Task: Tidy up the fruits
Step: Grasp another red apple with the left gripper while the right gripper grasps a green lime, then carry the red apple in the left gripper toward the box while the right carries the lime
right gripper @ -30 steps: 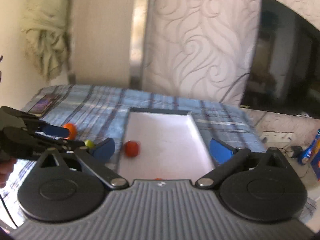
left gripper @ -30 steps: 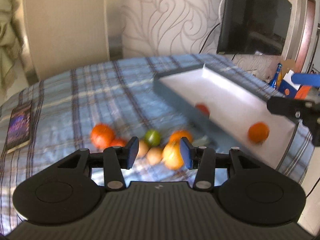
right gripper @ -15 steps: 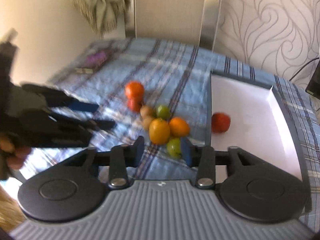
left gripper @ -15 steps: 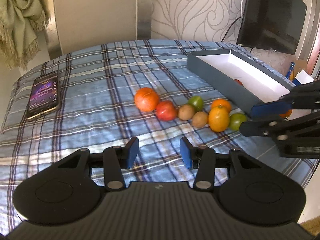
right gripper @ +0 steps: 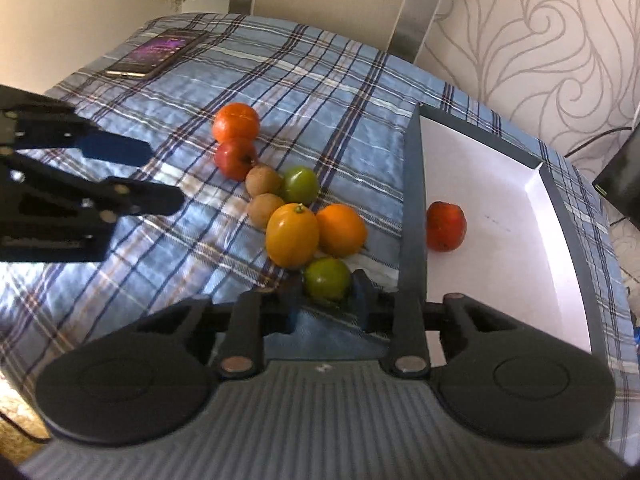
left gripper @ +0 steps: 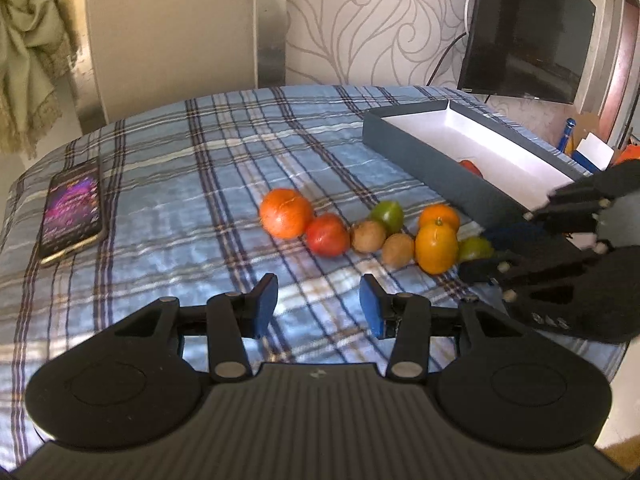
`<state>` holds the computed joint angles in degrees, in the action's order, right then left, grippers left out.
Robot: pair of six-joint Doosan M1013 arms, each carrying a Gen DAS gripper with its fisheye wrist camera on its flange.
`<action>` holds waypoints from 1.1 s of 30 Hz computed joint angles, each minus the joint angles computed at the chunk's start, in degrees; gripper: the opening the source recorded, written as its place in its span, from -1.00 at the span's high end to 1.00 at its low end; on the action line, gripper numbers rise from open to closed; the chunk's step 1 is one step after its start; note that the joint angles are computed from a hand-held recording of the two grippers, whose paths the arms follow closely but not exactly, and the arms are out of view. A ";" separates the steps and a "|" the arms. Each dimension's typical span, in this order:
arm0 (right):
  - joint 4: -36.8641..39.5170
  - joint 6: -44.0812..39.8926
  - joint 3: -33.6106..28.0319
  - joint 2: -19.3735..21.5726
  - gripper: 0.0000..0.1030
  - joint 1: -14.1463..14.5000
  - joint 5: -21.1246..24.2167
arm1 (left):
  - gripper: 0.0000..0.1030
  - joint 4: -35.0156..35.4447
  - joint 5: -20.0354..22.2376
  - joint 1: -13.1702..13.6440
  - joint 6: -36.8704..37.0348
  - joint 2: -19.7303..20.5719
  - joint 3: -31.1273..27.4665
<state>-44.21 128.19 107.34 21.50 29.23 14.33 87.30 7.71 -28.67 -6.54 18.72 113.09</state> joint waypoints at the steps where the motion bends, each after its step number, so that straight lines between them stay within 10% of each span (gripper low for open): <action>1: 1.44 -0.99 0.20 -0.26 0.43 -0.13 -0.10 | 0.04 0.06 0.09 0.08 0.21 0.47 -0.43; 6: 13.70 -7.68 2.06 -2.46 0.43 -0.90 -2.49 | 0.14 0.23 -0.79 0.97 0.06 2.50 -2.21; 16: 6.15 2.48 3.95 -4.85 0.43 -0.05 -2.85 | 0.14 13.46 -3.18 1.58 -12.19 4.41 -4.14; 33: -1.78 11.08 5.06 -5.75 0.43 -0.28 -5.41 | 0.32 6.91 -2.30 1.50 -9.01 3.29 -2.88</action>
